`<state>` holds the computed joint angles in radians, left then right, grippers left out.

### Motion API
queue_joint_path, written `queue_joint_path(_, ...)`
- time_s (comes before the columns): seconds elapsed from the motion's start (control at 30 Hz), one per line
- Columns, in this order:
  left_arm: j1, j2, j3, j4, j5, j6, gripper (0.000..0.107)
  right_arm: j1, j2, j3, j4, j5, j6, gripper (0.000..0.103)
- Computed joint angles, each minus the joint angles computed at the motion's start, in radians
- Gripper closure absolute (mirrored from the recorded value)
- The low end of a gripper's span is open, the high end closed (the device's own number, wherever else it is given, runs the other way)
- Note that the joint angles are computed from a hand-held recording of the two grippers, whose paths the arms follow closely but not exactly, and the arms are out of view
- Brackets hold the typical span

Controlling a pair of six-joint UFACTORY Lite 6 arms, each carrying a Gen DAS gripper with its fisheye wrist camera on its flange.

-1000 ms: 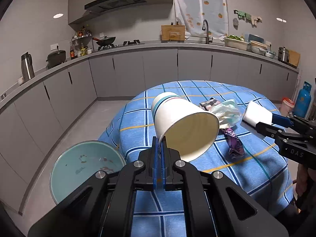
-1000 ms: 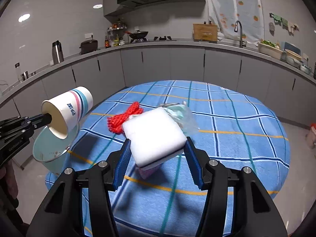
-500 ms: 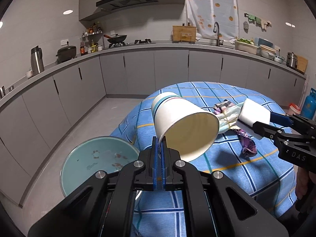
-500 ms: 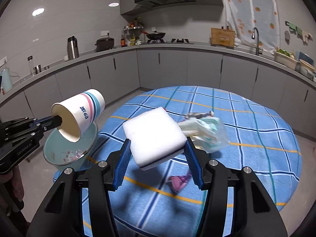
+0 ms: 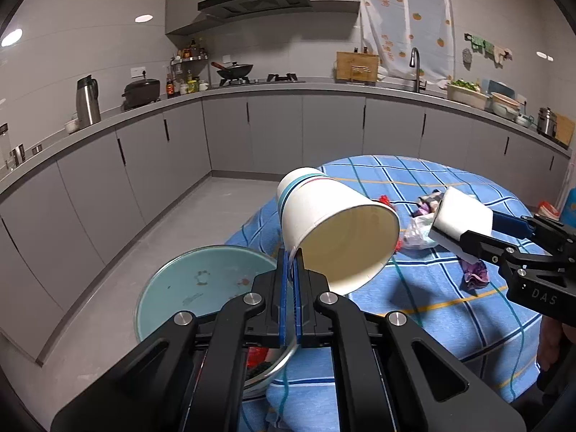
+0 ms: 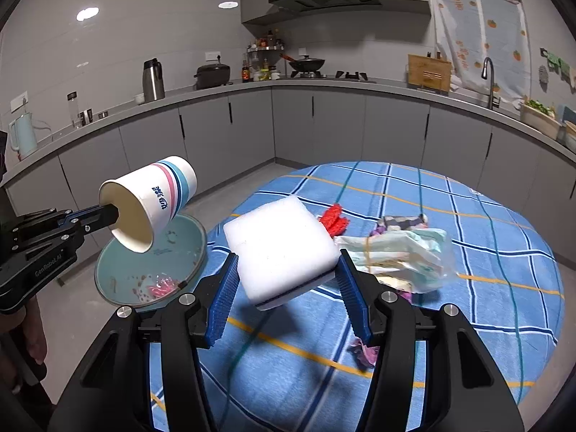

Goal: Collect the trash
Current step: 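Carry the cup and sponge in both grippers over the bucket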

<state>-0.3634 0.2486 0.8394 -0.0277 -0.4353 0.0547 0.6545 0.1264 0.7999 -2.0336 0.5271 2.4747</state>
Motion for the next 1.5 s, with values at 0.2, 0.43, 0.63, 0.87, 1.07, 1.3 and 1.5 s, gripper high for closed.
queue_joint_path(0.2, 0.047, -0.01, -0.013, 0.04, -0.005, -0.034, 0.104, 0.017, 0.054, 0.065, 0.01, -0.012, -0.024, 0.048)
queue_joint_path(0.43, 0.086, -0.014, -0.013, 0.072, -0.004, -0.061, 0.104, 0.04, 0.108, 0.134, 0.025, -0.017, -0.044, 0.048)
queue_joint_path(0.63, 0.116, -0.009, -0.011, 0.067, -0.006, -0.052, 0.104, 0.052, 0.17, 0.208, 0.032, -0.032, -0.064, 0.048)
queue_joint_path(0.87, 0.184, 0.017, 0.011, 0.105, 0.005, -0.087, 0.104, 0.057, 0.239, 0.302, 0.032, -0.064, -0.087, 0.048)
queue_joint_path(1.07, 0.216, 0.015, 0.012, 0.115, 0.008, -0.091, 0.104, 0.059, 0.301, 0.386, 0.027, -0.091, -0.103, 0.048)
queue_joint_path(1.3, 0.252, 0.043, 0.042, 0.121, 0.029, -0.089, 0.104, 0.073, 0.389, 0.507, 0.06, -0.124, -0.166, 0.048)
queue_joint_path(1.5, 0.257, 0.055, 0.039, 0.086, 0.033, -0.049, 0.104, 0.082, 0.468, 0.606, 0.091, -0.143, -0.217, 0.048)
